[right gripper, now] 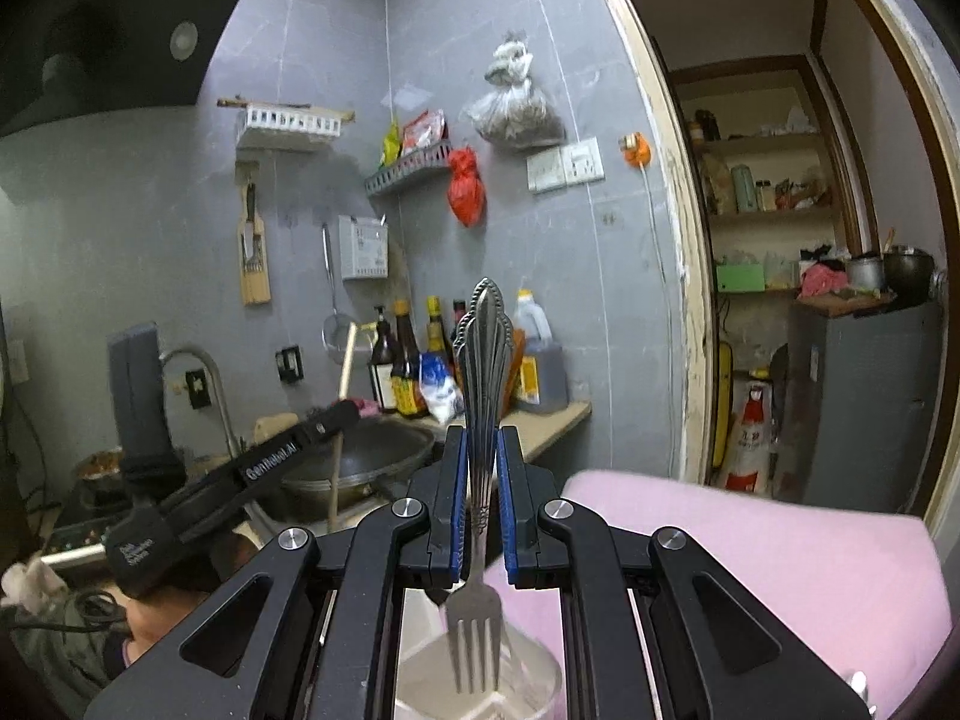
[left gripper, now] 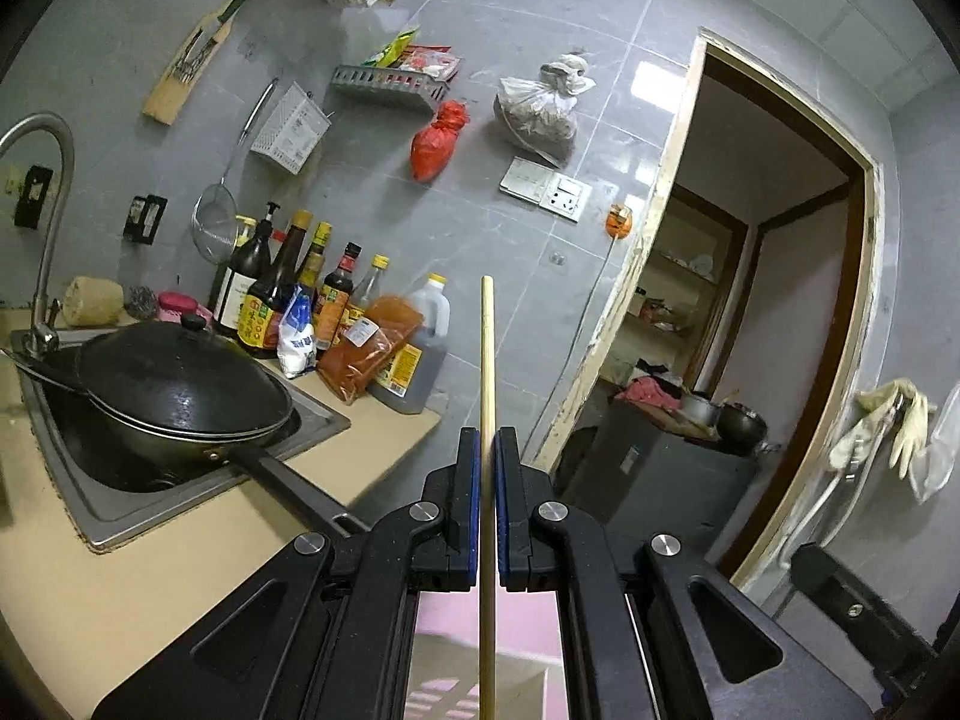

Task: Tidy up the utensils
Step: 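Open the left tool over the caddy while the right tool drops the fork into it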

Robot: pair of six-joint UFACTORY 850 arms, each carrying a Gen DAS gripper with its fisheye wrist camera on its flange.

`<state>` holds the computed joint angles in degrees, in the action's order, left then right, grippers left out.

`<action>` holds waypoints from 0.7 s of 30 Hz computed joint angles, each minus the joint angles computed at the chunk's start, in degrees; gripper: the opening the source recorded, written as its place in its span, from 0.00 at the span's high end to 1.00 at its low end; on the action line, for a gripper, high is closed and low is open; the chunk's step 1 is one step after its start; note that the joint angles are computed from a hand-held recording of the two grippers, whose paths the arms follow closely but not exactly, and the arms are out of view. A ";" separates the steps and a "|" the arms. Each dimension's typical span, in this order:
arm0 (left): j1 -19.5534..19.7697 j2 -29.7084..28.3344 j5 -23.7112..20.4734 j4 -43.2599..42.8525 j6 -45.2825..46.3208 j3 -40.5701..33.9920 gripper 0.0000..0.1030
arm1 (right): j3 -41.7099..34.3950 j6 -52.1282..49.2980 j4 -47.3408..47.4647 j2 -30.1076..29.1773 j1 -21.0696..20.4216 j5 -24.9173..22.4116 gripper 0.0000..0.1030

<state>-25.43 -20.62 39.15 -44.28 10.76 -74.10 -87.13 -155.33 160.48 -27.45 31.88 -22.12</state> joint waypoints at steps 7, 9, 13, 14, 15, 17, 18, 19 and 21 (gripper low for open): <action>-0.92 1.22 -2.18 1.28 2.80 3.38 0.97 | 0.87 6.94 -7.28 -0.75 -0.38 2.23 0.92; -0.78 1.43 -4.28 1.19 3.31 3.62 0.97 | 1.48 7.79 -8.43 -0.54 -0.42 3.02 0.92; -0.07 2.14 -10.37 1.73 2.90 3.66 0.84 | 2.01 11.35 -12.11 -0.42 -0.70 4.53 0.81; 0.11 2.49 -11.53 2.61 1.75 3.85 0.78 | 2.47 11.67 -12.30 -0.17 -0.86 3.99 0.75; 0.24 2.85 -12.20 3.49 0.34 4.08 0.65 | 2.99 11.63 -12.15 0.09 -1.01 3.33 0.75; 0.35 3.77 -12.39 5.79 -3.26 4.94 0.59 | 3.93 11.24 -11.18 0.83 -1.33 2.19 0.75; 0.25 4.18 -12.75 4.98 -2.59 5.01 0.59 | 4.31 11.01 -10.68 1.15 -1.51 1.87 0.75; -0.06 4.38 -13.19 2.57 0.06 4.67 0.58 | 4.82 10.52 -9.79 1.64 -1.71 1.41 0.74; -1.06 4.80 -13.28 -2.23 5.87 4.06 0.53 | 6.06 7.88 -6.71 2.73 -2.07 0.62 0.66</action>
